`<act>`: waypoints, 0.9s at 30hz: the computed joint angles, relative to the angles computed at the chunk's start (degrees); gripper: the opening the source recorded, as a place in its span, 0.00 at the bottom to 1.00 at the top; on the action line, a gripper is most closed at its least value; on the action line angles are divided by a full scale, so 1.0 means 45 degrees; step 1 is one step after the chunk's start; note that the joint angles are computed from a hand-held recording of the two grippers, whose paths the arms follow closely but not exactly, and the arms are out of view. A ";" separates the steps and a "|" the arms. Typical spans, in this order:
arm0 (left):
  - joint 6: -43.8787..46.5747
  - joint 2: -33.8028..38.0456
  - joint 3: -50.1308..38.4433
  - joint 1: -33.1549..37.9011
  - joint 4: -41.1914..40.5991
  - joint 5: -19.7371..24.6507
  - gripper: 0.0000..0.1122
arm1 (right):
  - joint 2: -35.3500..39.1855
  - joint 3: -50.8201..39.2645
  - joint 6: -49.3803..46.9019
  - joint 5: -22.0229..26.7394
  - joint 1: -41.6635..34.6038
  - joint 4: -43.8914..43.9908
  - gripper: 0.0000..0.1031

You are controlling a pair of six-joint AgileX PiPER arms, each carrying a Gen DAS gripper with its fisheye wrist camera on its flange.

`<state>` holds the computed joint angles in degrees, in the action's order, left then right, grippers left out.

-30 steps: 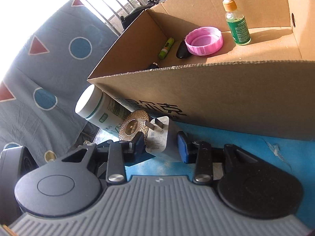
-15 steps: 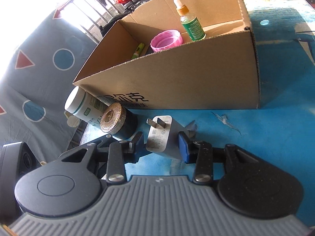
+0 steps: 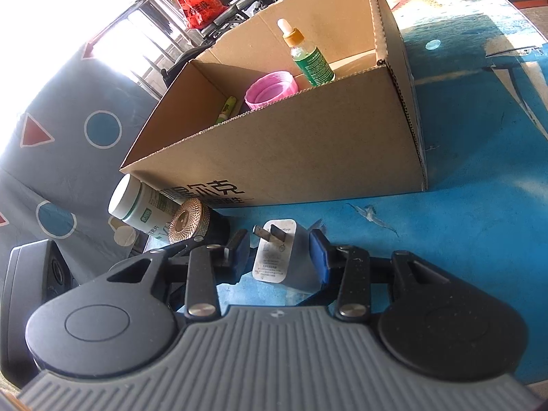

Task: Organize rigid objects
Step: 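Close the right gripper on the white charger plug, then lift the charger plug and carry it over the box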

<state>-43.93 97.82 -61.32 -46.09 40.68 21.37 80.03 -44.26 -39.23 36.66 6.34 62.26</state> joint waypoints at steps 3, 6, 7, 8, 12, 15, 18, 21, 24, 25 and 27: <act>-0.0468 -0.0039 -0.0076 -0.0078 0.0301 0.0310 0.35 | 0.0149 0.0120 -0.0092 -0.0283 0.0095 0.0238 0.38; 0.0050 0.0027 -0.0312 0.0249 -0.0171 0.0283 0.34 | 0.0243 0.0258 -0.0372 -0.0289 -0.0035 0.0648 0.38; -0.0237 -0.0062 -0.0217 0.0149 0.0017 0.0352 0.34 | 0.0256 0.0292 -0.0469 -0.0263 -0.0077 0.0769 0.38; -0.0330 0.0017 -0.0322 0.0090 0.0064 0.0427 0.34 | 0.0303 0.0316 -0.0558 -0.0305 -0.0037 0.0916 0.38; -0.0501 -0.0054 -0.0300 -0.0011 0.0101 0.0542 0.33 | 0.0166 0.0408 -0.0424 -0.0388 0.0040 0.0816 0.38; -0.0066 0.0157 -0.0778 0.0161 -0.0208 0.0720 0.31 | -0.0029 0.0467 -0.0069 -0.0397 0.0144 0.0575 0.38; -0.0714 -0.0085 -0.0637 0.0001 0.0407 0.0753 0.30 | -0.0518 0.0562 0.0395 -0.0457 0.0351 0.0189 0.37; -0.1292 -0.0395 -0.0526 -0.0185 0.0935 0.0942 0.30 | -0.1105 0.0580 0.0926 -0.0686 0.0665 -0.0293 0.37; -0.1543 -0.0741 -0.0487 -0.0245 0.1144 0.1060 0.30 | -0.1568 0.0499 0.1562 -0.0770 0.0885 -0.0791 0.37; -0.1839 -0.0873 -0.0422 -0.0296 0.1474 0.1085 0.30 | -0.1752 0.0436 0.1840 -0.0787 0.0982 -0.1046 0.37; -0.2277 -0.1103 -0.0488 -0.0418 0.1972 0.1272 0.30 | -0.2126 0.0251 0.2307 -0.0722 0.1085 -0.1556 0.37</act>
<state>-54.17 92.85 -63.52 -47.97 49.55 27.10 70.46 -43.13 -28.85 33.41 11.23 55.26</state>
